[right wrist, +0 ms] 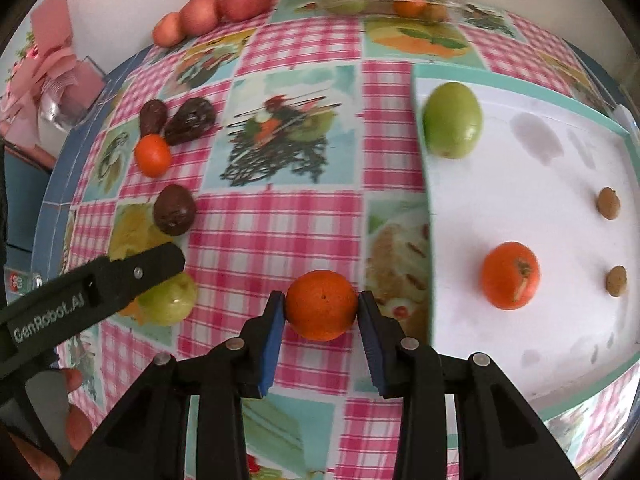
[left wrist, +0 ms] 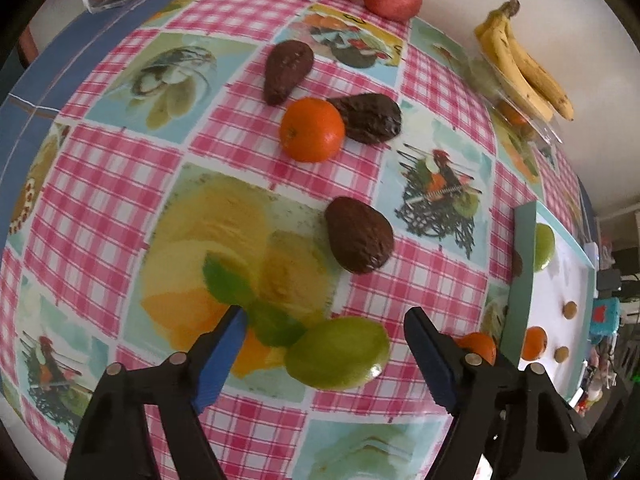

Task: Organize fruits
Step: 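Grasp a green fruit with the left tool while the right tool grasps a tangerine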

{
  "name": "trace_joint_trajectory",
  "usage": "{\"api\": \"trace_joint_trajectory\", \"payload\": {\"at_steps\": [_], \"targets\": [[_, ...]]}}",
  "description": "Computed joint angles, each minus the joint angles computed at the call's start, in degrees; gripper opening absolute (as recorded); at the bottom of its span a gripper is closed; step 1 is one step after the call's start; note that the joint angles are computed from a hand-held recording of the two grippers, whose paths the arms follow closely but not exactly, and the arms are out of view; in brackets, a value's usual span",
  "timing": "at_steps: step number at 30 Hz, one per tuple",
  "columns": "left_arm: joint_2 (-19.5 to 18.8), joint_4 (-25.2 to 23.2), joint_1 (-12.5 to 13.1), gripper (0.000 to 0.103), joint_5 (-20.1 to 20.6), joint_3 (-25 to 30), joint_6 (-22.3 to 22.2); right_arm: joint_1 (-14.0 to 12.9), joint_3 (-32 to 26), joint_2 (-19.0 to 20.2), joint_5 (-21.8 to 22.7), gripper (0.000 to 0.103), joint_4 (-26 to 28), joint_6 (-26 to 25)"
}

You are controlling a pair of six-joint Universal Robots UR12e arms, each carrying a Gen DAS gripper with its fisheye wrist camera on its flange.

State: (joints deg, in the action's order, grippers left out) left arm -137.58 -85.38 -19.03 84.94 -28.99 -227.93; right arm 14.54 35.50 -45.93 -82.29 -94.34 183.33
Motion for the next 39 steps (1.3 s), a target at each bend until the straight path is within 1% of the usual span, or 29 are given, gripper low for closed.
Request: {"api": "trace_joint_trajectory", "payload": {"at_steps": [2, 3, 5, 8, 9, 10, 15, 16, 19, 23, 32, 39], "targets": [[-0.4, -0.6, -0.1, 0.079, -0.5, 0.7, 0.2, -0.2, 0.5, -0.3, -0.2, 0.038, -0.4, 0.4], [-0.5, -0.7, -0.1, 0.073, -1.0, 0.7, 0.2, -0.3, 0.5, -0.3, -0.3, 0.038, -0.4, 0.6], [-0.9, -1.2, -0.3, 0.071, -0.6, 1.5, 0.5, -0.5, 0.8, -0.5, 0.1, 0.038, -0.6, 1.2], [-0.5, 0.0, -0.3, 0.065, -1.6, 0.5, 0.1, -0.6, 0.9, -0.6, 0.9, 0.038, -0.8, 1.7], [-0.8, -0.2, -0.4, 0.058, -1.6, 1.0, 0.1, -0.5, 0.8, -0.5, 1.0, 0.038, -0.8, 1.7], [-1.0, -0.9, -0.5, 0.054, -1.1, 1.5, 0.3, -0.5, 0.7, -0.5, 0.9, 0.038, -0.9, 1.7], [-0.5, 0.3, -0.4, 0.054, -1.3, 0.5, -0.1, -0.6, 1.5, -1.1, 1.4, 0.038, -1.6, 1.7], [-0.5, 0.6, -0.3, 0.052, -1.4, 0.5, -0.3, -0.6, 1.2, -0.9, 1.5, 0.038, -1.6, 1.8], [0.7, 2.5, -0.2, 0.051, -0.9, -1.4, -0.4, -0.7, 1.1, -1.0, 2.6, 0.038, -2.4, 1.9], [0.9, 3.6, -0.3, 0.050, 0.2, -1.1, 0.0, -0.8, 1.4, -1.4, 3.2, 0.038, -4.3, 2.1], [0.5, 4.3, -0.6, 0.050, 1.4, -0.2, 0.1, -1.3, 2.9, -2.6, 4.4, 0.038, -6.9, 3.0], [-0.2, 4.5, -1.0, 0.050, 2.4, 1.6, 1.3, -1.9, 3.4, -2.9, 3.8, 0.038, -7.5, 4.0]]}}
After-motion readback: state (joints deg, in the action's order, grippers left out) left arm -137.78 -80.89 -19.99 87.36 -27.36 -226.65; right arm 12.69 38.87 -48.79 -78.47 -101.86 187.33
